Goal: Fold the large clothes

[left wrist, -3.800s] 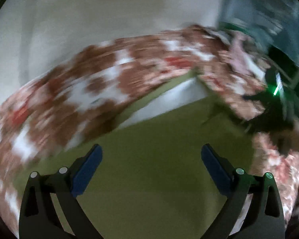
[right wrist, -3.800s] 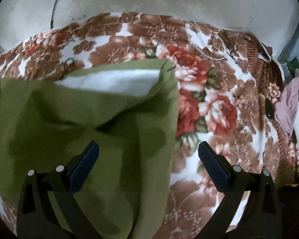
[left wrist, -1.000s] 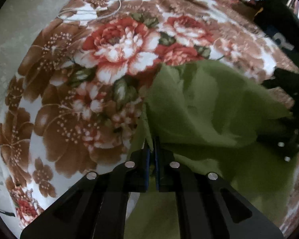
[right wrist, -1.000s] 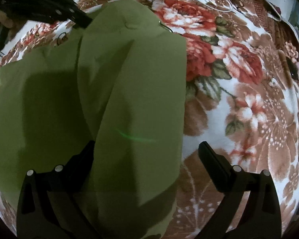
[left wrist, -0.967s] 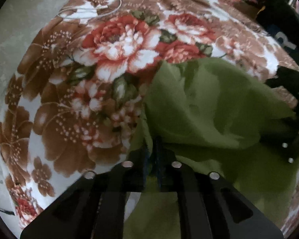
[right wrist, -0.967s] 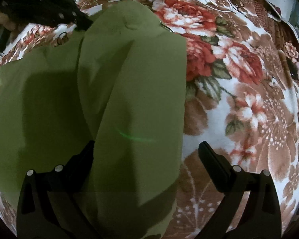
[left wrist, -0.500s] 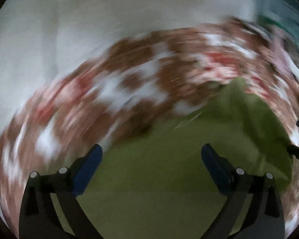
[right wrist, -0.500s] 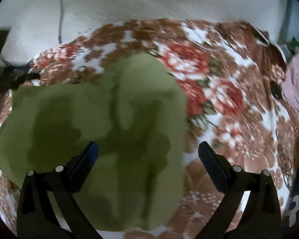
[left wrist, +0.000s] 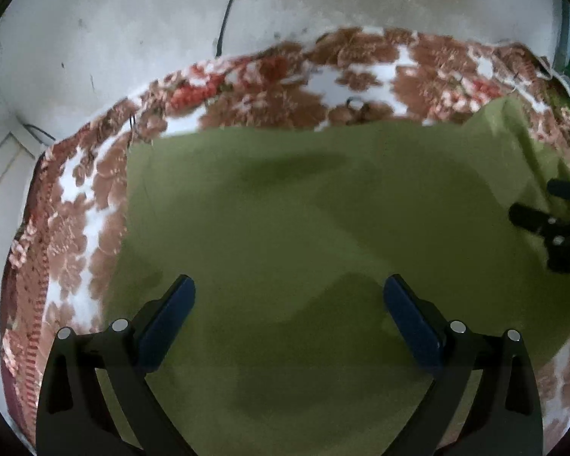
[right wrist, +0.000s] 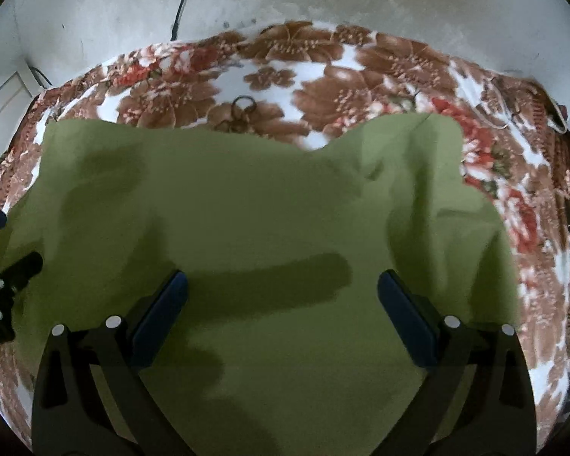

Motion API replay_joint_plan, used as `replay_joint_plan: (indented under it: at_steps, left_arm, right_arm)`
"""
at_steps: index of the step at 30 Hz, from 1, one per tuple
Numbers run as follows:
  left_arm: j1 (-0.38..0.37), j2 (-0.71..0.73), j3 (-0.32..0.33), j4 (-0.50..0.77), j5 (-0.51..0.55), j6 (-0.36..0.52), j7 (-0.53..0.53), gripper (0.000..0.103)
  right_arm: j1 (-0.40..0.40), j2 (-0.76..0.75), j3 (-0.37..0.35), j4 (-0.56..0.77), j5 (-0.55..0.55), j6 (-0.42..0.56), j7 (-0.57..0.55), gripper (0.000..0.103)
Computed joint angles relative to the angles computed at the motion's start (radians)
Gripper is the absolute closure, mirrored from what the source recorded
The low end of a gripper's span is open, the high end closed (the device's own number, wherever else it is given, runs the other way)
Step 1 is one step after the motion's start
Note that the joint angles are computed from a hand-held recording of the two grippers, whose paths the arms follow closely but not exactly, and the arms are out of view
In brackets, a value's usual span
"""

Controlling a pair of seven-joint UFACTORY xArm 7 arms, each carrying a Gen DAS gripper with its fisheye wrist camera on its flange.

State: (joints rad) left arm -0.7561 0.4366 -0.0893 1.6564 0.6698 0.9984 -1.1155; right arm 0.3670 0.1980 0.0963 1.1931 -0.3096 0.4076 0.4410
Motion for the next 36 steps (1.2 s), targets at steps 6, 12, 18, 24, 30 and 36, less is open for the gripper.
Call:
replay_joint_plan:
  at_steps: [6, 12, 18, 24, 30, 36]
  left_arm:
    - [0.034, -0.09, 0.0, -0.191, 0.032, -0.08, -0.081, 0.004]
    - [0.082, -0.173, -0.03, -0.311, 0.069, -0.09, -0.109, 0.004]
    - [0.128, -0.228, -0.06, -0.373, 0.054, -0.04, -0.088, 0.004]
    - [0.183, -0.358, -0.081, -0.48, 0.027, 0.069, -0.127, 0.005]
    - [0.259, -0.597, -0.133, -0.691, -0.098, -0.029, -0.186, 0.005]
    - [0.317, -0.716, -0.171, -0.884, -0.218, -0.268, -0.276, 0.005]
  right_arm:
    - [0.007, 0.034, -0.03, -0.035, -0.067, -0.091, -0.007, 0.005]
    - [0.003, 0.006, -0.077, -0.087, -0.18, -0.088, 0.053, 0.005]
    - [-0.04, -0.028, -0.09, -0.114, -0.275, -0.029, 0.057, 0.005]
    - [-0.109, -0.09, -0.074, -0.147, -0.252, 0.048, 0.042, 0.005]
    - [-0.135, -0.254, 0.0, -0.23, -0.056, -0.008, 0.026, 0.005]
    - [-0.076, -0.238, 0.092, -0.193, -0.016, 0.028, 0.042, 0.005]
